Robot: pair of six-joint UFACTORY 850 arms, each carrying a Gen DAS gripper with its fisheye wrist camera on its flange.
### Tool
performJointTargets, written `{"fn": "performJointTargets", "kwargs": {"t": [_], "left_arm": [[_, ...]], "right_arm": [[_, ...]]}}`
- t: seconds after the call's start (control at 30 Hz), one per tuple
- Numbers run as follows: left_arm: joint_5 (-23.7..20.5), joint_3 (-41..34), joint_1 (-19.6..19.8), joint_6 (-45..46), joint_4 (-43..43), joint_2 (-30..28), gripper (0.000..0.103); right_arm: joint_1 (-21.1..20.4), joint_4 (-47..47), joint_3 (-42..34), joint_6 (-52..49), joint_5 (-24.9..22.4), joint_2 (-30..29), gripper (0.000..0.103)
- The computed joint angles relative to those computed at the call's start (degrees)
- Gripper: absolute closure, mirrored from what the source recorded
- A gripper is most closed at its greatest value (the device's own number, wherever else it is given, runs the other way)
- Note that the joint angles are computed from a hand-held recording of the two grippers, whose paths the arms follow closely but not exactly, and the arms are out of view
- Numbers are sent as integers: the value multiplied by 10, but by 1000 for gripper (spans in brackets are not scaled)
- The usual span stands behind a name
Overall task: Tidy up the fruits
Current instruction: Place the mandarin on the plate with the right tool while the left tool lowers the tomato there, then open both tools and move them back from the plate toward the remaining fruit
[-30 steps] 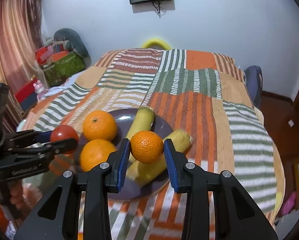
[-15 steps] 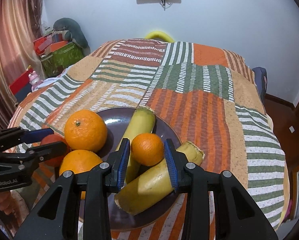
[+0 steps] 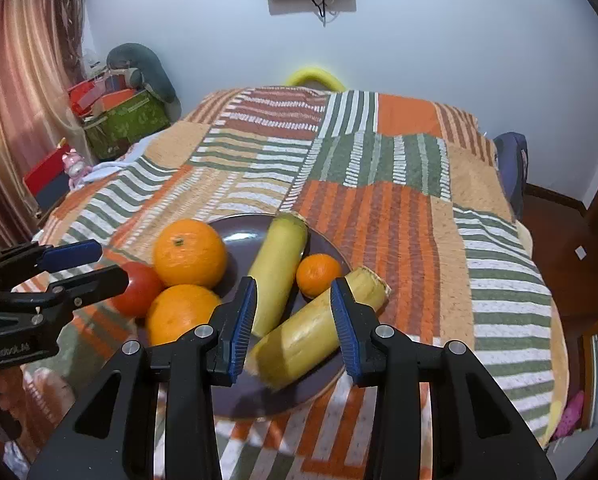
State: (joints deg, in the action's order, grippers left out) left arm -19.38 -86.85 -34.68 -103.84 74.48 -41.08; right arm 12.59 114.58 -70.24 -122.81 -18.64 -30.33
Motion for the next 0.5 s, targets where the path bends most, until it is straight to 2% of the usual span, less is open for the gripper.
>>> {"fn": "performJointTargets", "kwargs": {"t": [0.1, 0.2, 0.5], "left_arm": [[-14, 28, -10, -40, 37, 27, 46], [-29, 55, -20, -67, 59, 53, 46], [-85, 144, -58, -136, 110, 136, 41]], "right_arm": [[-1, 31, 32, -29, -9, 31, 67], [-1, 65, 62, -60, -19, 59, 61], [8, 139, 154, -143, -41, 146, 58]]}}
